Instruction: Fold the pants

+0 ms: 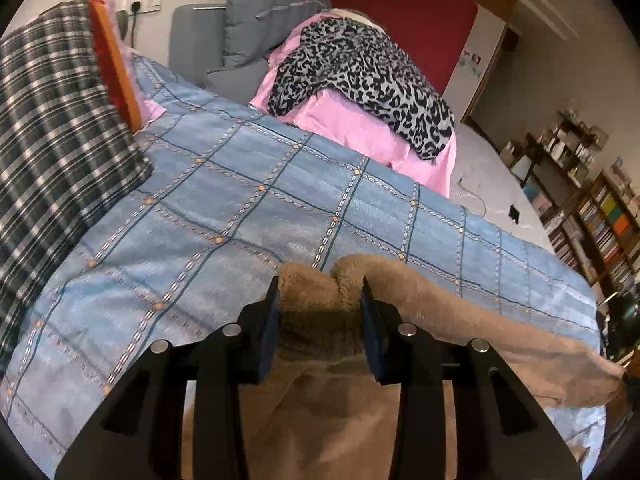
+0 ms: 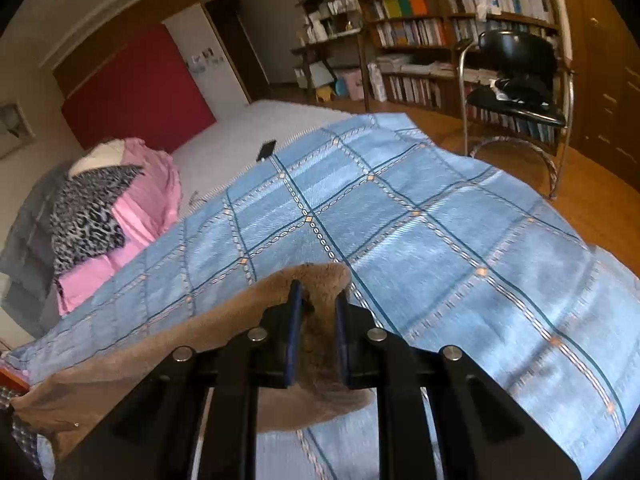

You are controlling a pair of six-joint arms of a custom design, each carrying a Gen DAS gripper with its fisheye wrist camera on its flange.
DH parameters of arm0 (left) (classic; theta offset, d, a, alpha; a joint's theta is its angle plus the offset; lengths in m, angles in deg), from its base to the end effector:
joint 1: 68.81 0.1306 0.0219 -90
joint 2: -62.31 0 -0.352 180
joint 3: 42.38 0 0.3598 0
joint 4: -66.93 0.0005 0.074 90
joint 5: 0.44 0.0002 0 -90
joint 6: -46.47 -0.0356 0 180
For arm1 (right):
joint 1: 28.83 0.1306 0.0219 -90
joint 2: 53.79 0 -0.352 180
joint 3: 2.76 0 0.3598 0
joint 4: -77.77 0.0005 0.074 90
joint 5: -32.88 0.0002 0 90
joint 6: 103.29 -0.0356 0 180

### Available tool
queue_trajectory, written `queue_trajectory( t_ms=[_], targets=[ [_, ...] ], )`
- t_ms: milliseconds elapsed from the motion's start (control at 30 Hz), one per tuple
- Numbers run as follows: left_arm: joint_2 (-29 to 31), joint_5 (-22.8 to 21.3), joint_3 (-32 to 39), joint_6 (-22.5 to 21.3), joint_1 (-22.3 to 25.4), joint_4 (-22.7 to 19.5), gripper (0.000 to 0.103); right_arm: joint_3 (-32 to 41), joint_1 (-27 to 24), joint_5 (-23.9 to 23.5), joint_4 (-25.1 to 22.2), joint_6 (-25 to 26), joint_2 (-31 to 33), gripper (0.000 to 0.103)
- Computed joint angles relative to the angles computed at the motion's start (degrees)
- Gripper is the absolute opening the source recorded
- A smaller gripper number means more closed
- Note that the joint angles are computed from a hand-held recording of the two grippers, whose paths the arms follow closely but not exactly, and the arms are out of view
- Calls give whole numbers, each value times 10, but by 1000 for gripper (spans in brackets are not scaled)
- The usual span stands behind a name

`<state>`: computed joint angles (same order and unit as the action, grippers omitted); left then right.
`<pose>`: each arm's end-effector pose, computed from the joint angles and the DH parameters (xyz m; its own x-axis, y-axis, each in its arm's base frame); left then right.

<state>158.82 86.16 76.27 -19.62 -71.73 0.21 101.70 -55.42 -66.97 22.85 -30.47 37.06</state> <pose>0.4724 -0.0225 0.5389 -0.6443 -0.3722 -0.6680 -0.2762 0.9278 -0.2506 0.4126 -0.2003 0.4951 -0.4677 0.5595 -0.6843 0.4859 0.8094 0.3298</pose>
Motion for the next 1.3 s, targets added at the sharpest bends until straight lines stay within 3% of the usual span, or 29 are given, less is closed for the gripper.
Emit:
queue_trajectory(
  t_ms=[267,600,933,1067,1133,1167,1200,1300],
  targets=[
    [-167,50,-184,20,35,34,37,-163,-63,-57,-1,26,-189,15],
    [-325,101,-360,15,86,37,37,-322,-148,-123,-52,58,-377,15],
    [-350,88,-410,-22,89,39,39,-402,-253,-180,-119,129,-477,15],
    [-332,13,-415,-64,71,16,40,-425,-280,-200,-150,166,-493,17],
    [-324,11,-417,-79,79,6,49,-433,-290,-196,-164,185,-499,22],
    [-324,1,-417,-83,81,5,57,-434,-295,-197,-169,187,-500,39],
    [-327,-5,-418,-84,82,4,62,-436,-309,-209,-174,190,-503,44],
    [-331,-22,-411,-86,81,1,71,-436,-358,-255,-202,210,-500,44]
  ],
)
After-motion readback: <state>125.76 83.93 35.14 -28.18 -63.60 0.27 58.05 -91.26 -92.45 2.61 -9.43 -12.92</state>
